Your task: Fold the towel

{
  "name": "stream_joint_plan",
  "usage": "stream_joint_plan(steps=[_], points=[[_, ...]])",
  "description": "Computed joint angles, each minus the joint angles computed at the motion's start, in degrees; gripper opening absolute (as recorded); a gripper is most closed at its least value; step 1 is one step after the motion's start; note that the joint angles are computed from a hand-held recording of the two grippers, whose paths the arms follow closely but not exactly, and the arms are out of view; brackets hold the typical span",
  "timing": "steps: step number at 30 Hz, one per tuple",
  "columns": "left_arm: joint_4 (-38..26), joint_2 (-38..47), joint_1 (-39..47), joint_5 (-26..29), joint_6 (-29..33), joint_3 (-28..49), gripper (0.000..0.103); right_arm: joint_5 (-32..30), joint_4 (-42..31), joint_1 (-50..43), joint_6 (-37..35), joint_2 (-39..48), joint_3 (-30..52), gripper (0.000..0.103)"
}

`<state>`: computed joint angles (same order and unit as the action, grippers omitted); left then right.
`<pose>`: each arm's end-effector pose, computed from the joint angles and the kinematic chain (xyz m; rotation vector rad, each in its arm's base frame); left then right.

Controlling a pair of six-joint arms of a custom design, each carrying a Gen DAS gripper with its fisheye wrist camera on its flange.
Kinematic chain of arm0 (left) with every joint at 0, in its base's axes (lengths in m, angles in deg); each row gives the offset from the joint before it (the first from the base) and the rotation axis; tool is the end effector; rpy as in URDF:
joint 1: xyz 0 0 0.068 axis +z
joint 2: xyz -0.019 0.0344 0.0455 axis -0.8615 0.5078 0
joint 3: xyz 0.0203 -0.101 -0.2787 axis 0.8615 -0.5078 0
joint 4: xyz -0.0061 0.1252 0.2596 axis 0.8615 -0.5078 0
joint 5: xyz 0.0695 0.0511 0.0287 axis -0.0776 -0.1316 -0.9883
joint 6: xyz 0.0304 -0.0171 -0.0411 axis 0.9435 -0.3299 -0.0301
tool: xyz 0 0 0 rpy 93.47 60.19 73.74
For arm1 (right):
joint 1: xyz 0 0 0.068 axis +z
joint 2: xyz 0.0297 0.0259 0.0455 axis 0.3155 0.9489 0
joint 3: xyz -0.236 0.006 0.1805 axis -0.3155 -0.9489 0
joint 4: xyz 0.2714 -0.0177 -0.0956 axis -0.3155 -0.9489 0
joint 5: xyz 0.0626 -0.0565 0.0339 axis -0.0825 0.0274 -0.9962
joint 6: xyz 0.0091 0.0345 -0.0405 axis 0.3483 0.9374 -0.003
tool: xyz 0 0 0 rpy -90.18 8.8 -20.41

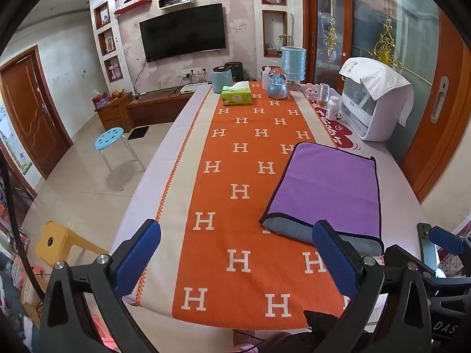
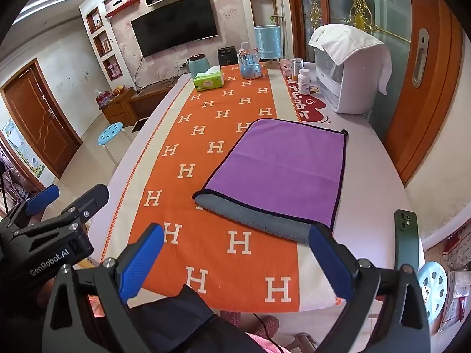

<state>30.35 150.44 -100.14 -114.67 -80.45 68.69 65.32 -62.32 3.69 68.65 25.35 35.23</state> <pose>0.2201 -0.1615 0.2382 -0.2319 2.3425 0.1601 0.2224 -0.0440 0.2342 -0.2064 2.4734 0.2765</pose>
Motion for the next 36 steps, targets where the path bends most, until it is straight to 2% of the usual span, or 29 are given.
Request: stream_joint_plan(steps=[14,25,36], points=[[0.86,-0.61,0.66,0.36,1.09,-0.80,0.102,-0.05,0.19,-0.13,-0.07,0.49,-0.06,0.099],[-1.56,-0.37,-0.63,0.20,0.19,1.40,0.102,0.29,-0.60,-0.18,0.10,-0.47,-0.42,0.099],[0.99,-1.92,0.39,3.40,2.15,-1.37,0.102,2.57,-1.55,0.92,2.51,-1.93,-1.43,0.099]])
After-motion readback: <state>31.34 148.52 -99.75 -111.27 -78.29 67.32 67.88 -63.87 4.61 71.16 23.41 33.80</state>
